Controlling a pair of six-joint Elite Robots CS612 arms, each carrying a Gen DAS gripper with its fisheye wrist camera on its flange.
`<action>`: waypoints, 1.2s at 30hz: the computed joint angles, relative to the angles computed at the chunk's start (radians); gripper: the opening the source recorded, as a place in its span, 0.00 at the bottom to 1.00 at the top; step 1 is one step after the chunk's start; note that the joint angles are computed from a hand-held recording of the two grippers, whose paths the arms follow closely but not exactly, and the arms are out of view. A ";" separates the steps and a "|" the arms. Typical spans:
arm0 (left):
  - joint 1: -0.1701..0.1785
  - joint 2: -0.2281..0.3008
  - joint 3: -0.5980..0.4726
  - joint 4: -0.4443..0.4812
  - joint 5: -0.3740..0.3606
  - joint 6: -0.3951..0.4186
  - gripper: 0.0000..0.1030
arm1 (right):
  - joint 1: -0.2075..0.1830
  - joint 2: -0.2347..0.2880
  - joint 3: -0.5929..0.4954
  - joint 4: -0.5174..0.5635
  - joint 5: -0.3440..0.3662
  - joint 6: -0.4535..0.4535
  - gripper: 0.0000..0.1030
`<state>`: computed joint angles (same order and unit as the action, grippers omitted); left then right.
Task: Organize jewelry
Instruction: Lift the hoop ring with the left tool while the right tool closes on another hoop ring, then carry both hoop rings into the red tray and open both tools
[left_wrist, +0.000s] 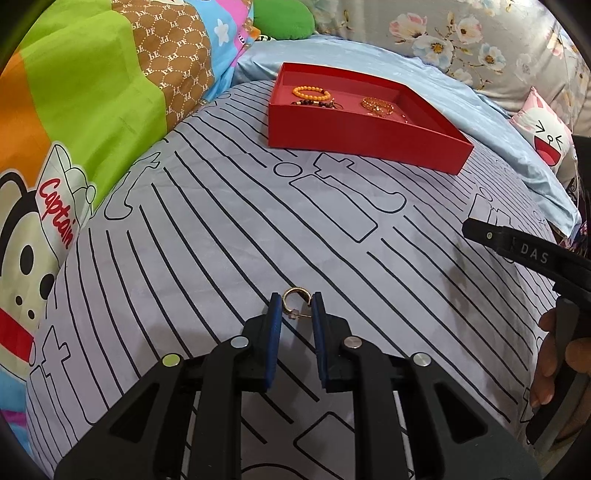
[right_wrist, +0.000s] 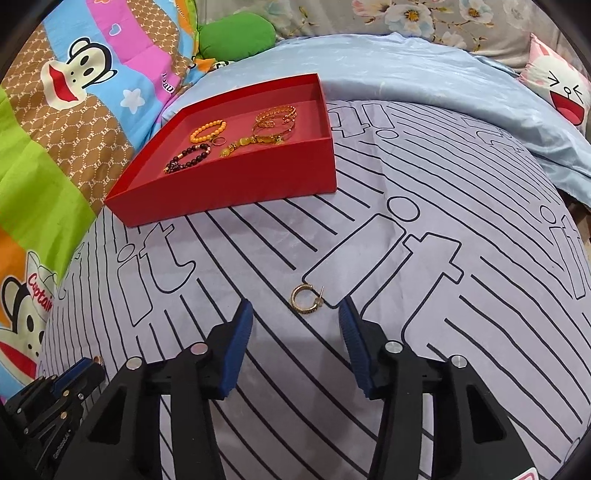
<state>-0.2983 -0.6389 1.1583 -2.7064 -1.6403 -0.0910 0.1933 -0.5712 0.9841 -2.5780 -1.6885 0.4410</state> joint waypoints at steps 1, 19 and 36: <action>0.000 0.000 -0.001 0.000 -0.001 0.002 0.16 | 0.000 0.002 -0.003 0.001 -0.001 0.001 0.40; -0.009 0.014 -0.026 0.016 0.018 0.016 0.16 | 0.005 -0.016 0.033 -0.019 -0.034 -0.003 0.16; -0.002 0.004 -0.036 0.002 -0.042 -0.009 0.16 | 0.029 -0.099 0.156 -0.126 0.060 -0.022 0.16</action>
<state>-0.3007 -0.6349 1.1228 -2.7047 -1.6824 -0.1004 0.2228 -0.6700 1.1402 -2.7043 -1.6287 0.4189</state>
